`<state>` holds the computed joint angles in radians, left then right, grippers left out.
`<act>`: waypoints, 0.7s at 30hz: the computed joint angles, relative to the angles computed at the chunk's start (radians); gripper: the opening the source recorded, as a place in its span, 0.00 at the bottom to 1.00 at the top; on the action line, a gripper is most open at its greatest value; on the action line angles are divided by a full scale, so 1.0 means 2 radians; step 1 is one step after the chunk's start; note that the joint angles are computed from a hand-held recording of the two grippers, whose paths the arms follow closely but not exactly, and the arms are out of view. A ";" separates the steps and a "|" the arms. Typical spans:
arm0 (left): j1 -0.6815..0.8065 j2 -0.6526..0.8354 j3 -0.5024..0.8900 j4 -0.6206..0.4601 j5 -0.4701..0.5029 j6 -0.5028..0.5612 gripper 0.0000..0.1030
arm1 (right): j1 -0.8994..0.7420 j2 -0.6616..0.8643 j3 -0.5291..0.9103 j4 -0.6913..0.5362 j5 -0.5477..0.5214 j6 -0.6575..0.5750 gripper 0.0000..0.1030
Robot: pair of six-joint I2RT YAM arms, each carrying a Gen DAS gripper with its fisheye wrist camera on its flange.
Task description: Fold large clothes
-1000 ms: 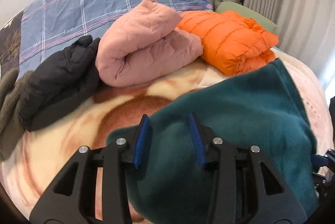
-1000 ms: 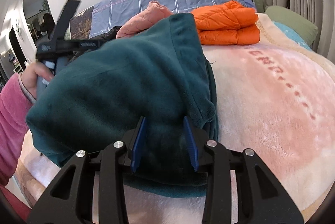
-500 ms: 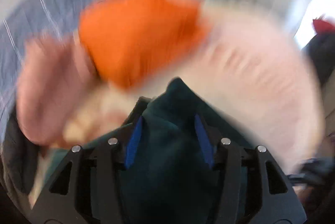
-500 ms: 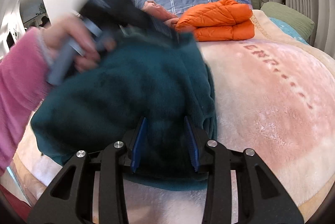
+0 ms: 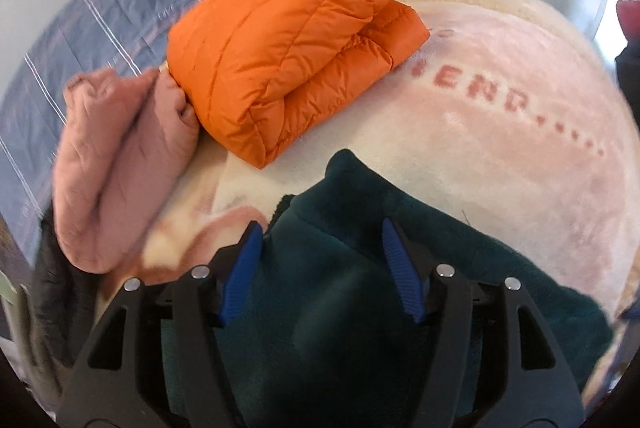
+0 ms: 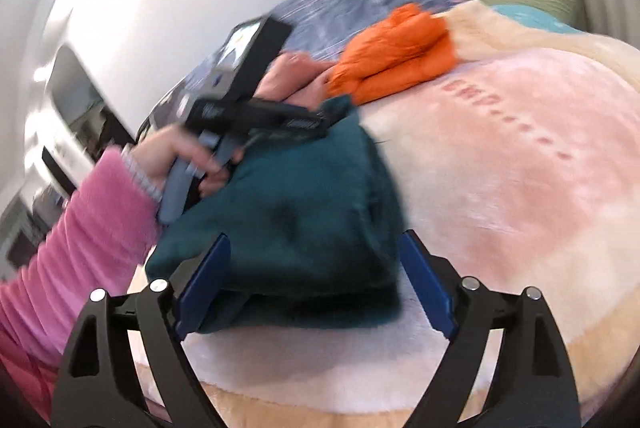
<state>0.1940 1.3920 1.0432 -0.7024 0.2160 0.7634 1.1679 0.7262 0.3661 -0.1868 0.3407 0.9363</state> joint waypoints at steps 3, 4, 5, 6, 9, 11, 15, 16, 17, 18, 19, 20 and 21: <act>0.000 -0.006 -0.006 0.009 -0.005 0.005 0.62 | -0.074 -0.014 -0.032 0.032 -0.103 0.029 0.84; 0.001 -0.006 -0.006 0.008 -0.003 0.005 0.62 | -0.104 0.001 -0.043 0.059 -0.153 0.040 0.84; 0.004 -0.004 -0.004 0.008 0.000 0.007 0.62 | -0.145 0.034 -0.062 0.113 -0.224 0.060 0.84; 0.006 -0.004 -0.004 0.009 0.002 0.007 0.62 | -0.172 0.066 -0.074 0.157 -0.270 0.081 0.84; 0.006 -0.010 -0.010 0.015 0.003 0.007 0.62 | -0.223 0.160 -0.096 0.264 -0.347 0.126 0.84; 0.007 -0.019 -0.016 0.013 0.005 0.005 0.62 | -0.242 0.180 -0.086 0.276 -0.376 0.124 0.88; 0.013 -0.017 -0.015 0.007 0.014 0.008 0.62 | -0.265 0.260 -0.052 0.310 -0.435 0.111 0.93; 0.014 -0.013 -0.011 0.004 0.016 0.008 0.62 | -0.265 0.279 -0.039 0.311 -0.440 0.107 0.93; 0.016 -0.011 -0.008 0.002 0.018 0.008 0.62 | -0.259 0.295 -0.022 0.302 -0.433 0.101 0.92; 0.019 -0.008 -0.004 -0.002 0.022 0.008 0.62 | -0.252 0.295 -0.015 0.292 -0.420 0.100 0.85; 0.022 -0.007 -0.003 -0.004 0.026 0.008 0.62 | -0.243 0.292 -0.011 0.281 -0.401 0.099 0.80; 0.024 -0.006 0.000 -0.005 0.029 0.006 0.62 | -0.238 0.287 -0.014 0.283 -0.395 0.099 0.72; 0.029 -0.006 0.002 -0.006 0.037 0.003 0.64 | -0.236 0.278 -0.022 0.287 -0.389 0.099 0.64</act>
